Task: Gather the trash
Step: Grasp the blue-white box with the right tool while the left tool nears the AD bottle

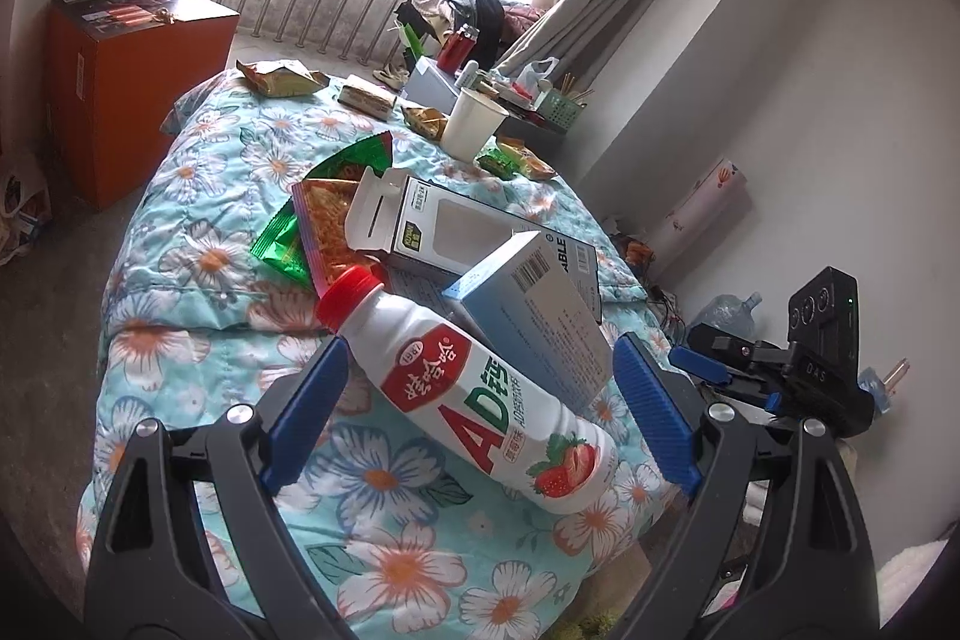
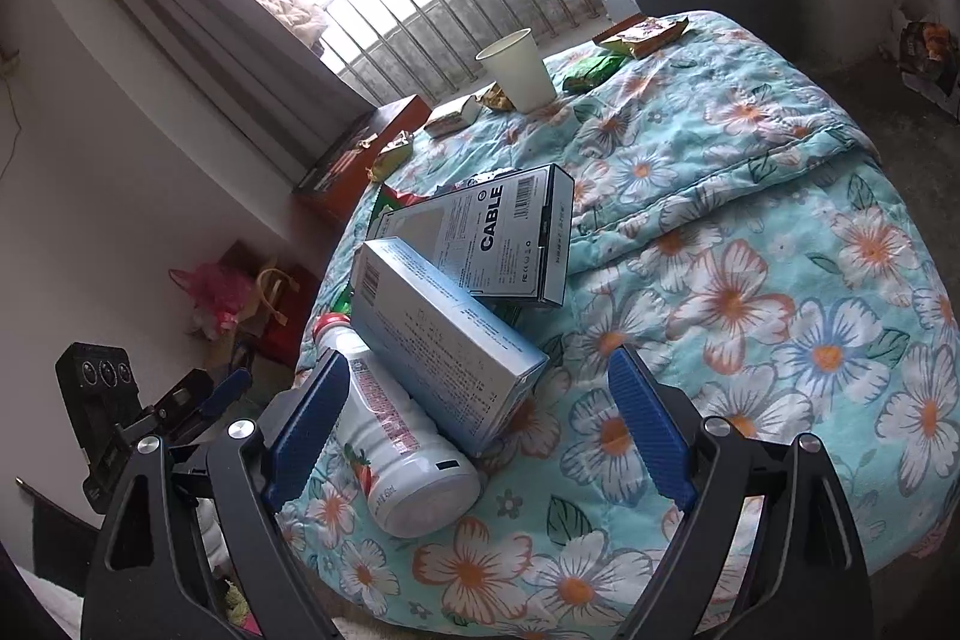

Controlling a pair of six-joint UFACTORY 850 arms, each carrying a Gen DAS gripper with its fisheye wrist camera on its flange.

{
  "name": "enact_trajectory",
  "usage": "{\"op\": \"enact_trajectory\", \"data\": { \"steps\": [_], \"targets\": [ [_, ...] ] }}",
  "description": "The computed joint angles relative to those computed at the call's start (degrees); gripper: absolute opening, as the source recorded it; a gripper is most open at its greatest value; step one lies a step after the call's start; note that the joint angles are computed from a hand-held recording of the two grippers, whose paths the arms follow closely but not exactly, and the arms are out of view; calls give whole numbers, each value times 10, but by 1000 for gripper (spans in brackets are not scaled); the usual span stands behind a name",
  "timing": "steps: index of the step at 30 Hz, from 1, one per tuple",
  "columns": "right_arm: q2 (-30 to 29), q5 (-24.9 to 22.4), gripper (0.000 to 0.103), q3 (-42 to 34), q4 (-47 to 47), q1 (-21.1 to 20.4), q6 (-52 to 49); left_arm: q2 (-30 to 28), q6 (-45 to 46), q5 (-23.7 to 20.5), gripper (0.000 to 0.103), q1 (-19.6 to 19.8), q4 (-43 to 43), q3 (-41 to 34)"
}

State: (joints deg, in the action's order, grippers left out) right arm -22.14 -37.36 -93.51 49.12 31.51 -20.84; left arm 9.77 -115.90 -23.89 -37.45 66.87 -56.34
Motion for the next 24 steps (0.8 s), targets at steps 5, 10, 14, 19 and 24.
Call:
{"op": "enact_trajectory", "data": {
  "steps": [5,10,14,19,24],
  "targets": [
    [-53,-40,86,-62,-34,6,23,-8,-41,27,85,9,36,6],
    [-112,-95,86,-137,-70,10,38,-16,-56,55,85,22,49,7],
    [-158,-153,86,-200,-74,11,22,-22,-67,73,85,29,61,5],
    [-187,-188,85,-246,-97,18,11,-33,-59,88,85,35,56,0],
    [-190,-207,73,-255,-96,24,-1,-37,-47,95,85,44,35,2]
  ]
}}
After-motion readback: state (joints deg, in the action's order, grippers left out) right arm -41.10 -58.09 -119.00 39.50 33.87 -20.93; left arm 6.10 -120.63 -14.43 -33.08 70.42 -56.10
